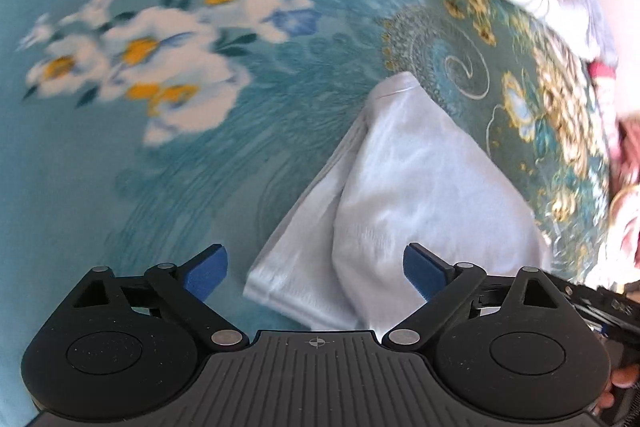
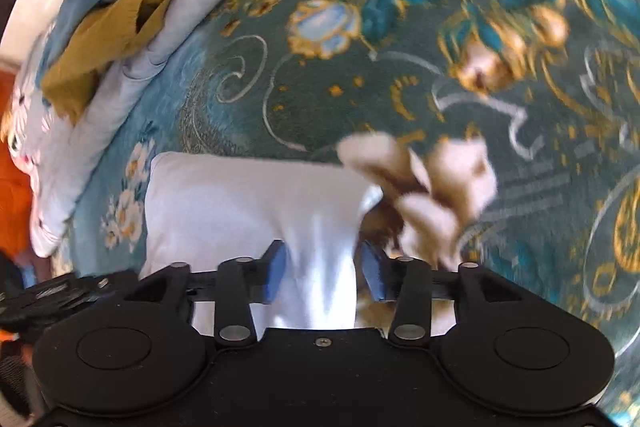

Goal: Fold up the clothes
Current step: 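Grasp the folded shirt with the left gripper while the right gripper holds it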

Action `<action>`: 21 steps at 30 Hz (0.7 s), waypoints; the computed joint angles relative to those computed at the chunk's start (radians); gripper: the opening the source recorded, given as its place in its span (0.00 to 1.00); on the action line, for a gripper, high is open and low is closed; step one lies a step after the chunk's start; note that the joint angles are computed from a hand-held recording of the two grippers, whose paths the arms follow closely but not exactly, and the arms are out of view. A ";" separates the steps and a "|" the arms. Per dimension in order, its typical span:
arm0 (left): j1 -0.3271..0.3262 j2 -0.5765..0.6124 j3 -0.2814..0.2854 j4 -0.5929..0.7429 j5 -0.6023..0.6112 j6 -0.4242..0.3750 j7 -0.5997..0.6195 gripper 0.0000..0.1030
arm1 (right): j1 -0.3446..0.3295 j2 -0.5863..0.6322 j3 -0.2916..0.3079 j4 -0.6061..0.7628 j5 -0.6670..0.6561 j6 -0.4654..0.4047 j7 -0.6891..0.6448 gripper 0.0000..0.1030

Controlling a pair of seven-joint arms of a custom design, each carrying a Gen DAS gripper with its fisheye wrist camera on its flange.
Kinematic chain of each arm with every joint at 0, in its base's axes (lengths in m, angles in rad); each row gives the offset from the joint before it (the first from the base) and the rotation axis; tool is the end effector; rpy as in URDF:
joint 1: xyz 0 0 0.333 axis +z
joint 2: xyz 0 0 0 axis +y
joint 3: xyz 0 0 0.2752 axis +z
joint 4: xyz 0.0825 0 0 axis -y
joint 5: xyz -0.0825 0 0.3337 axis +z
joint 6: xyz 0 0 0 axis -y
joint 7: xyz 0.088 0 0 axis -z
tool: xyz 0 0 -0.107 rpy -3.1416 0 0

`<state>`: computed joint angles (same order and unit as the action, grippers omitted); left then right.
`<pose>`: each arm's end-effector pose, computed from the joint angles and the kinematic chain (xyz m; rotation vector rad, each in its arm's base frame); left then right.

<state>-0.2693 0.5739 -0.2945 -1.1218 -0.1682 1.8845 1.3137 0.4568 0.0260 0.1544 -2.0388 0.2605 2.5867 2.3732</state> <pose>0.5823 -0.3190 0.4854 1.8177 -2.2447 0.4594 0.4550 0.3123 0.4711 -1.4619 2.1526 0.2060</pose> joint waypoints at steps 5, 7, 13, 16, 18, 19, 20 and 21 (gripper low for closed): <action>-0.034 0.137 -0.004 0.196 0.017 -0.102 0.011 0.98 | 0.006 -0.039 0.008 -0.094 0.075 0.060 0.046 0.53; -0.045 0.152 -0.003 0.219 0.021 -0.109 0.012 1.00 | 0.010 -0.045 0.012 -0.128 0.111 0.109 0.066 0.54; -0.025 0.134 -0.035 0.168 -0.051 -0.061 0.048 0.99 | 0.022 -0.016 0.021 -0.136 0.176 0.191 0.067 0.60; -0.026 0.148 -0.044 0.180 -0.073 -0.065 0.069 0.96 | 0.027 0.013 0.029 -0.108 0.303 0.202 -0.053 0.59; -0.024 0.163 -0.046 0.202 -0.085 -0.078 0.078 0.89 | 0.026 0.034 0.032 -0.082 0.358 0.192 -0.116 0.58; -0.020 0.180 -0.049 0.230 -0.095 -0.097 0.080 0.81 | 0.025 0.041 0.033 -0.072 0.379 0.189 -0.138 0.57; -0.017 0.209 -0.053 0.277 -0.109 -0.126 0.075 0.75 | 0.024 0.047 0.035 -0.063 0.404 0.187 -0.160 0.55; -0.014 0.237 -0.056 0.324 -0.121 -0.155 0.063 0.61 | 0.023 0.053 0.037 -0.057 0.433 0.188 -0.182 0.51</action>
<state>-0.2835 0.8105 -0.3501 -0.7975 -0.2894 1.7292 1.3763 0.4802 0.0786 0.1916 -2.0961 0.6930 2.7750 2.1910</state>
